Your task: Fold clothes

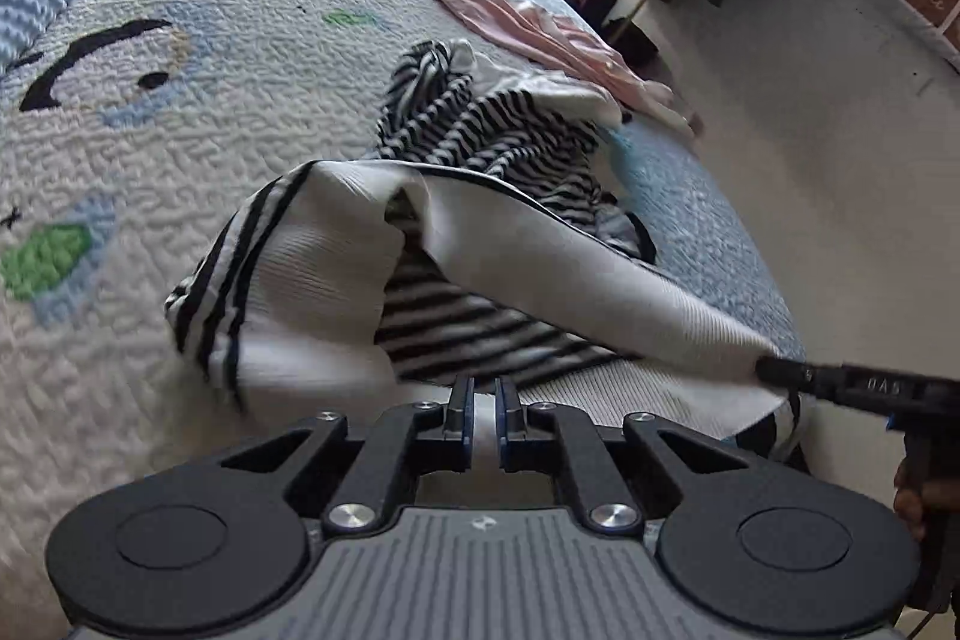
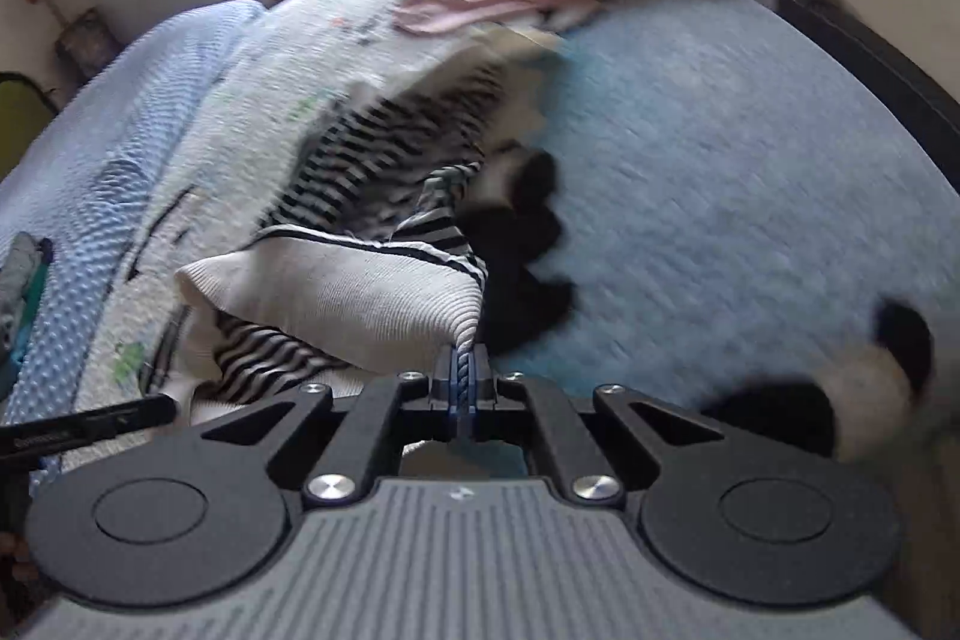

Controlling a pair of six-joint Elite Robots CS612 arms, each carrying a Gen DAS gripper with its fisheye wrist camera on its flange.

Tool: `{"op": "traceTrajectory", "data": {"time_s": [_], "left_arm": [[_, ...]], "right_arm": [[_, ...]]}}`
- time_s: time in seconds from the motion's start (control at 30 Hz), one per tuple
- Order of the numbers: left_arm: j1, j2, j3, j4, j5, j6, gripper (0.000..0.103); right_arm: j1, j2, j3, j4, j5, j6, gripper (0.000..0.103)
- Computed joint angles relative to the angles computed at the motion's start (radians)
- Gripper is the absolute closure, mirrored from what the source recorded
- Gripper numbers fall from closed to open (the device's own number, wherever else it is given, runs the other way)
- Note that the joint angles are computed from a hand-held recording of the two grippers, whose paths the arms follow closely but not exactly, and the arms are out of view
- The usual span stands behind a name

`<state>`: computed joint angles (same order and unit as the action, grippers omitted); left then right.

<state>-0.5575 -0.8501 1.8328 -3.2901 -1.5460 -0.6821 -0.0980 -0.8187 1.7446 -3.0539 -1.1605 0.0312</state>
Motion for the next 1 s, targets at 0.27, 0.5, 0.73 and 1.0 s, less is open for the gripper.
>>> {"op": "traceTrajectory", "data": {"time_s": [0.27, 0.5, 0.73, 1.0], "left_arm": [[0.025, -0.006, -0.048, 0.013, 0.074, 0.08, 0.06], [0.086, 0.173, -0.381, 0.116, 0.163, 0.151, 0.023], [0.133, 0.393, -0.787, 0.469, 0.135, 0.022, 0.024], [0.127, 0.483, -0.906, 0.421, 0.103, -0.088, 0.086]], "right_arm": [[-0.02, -0.032, 0.013, 0.059, -0.063, -0.137, 0.079], [0.015, 0.217, -0.356, -0.159, -0.003, 0.042, 0.05], [0.045, 0.447, -0.737, 0.068, -0.01, 0.23, 0.051], [0.064, 0.517, -0.856, 0.128, 0.065, 0.239, 0.092]]}}
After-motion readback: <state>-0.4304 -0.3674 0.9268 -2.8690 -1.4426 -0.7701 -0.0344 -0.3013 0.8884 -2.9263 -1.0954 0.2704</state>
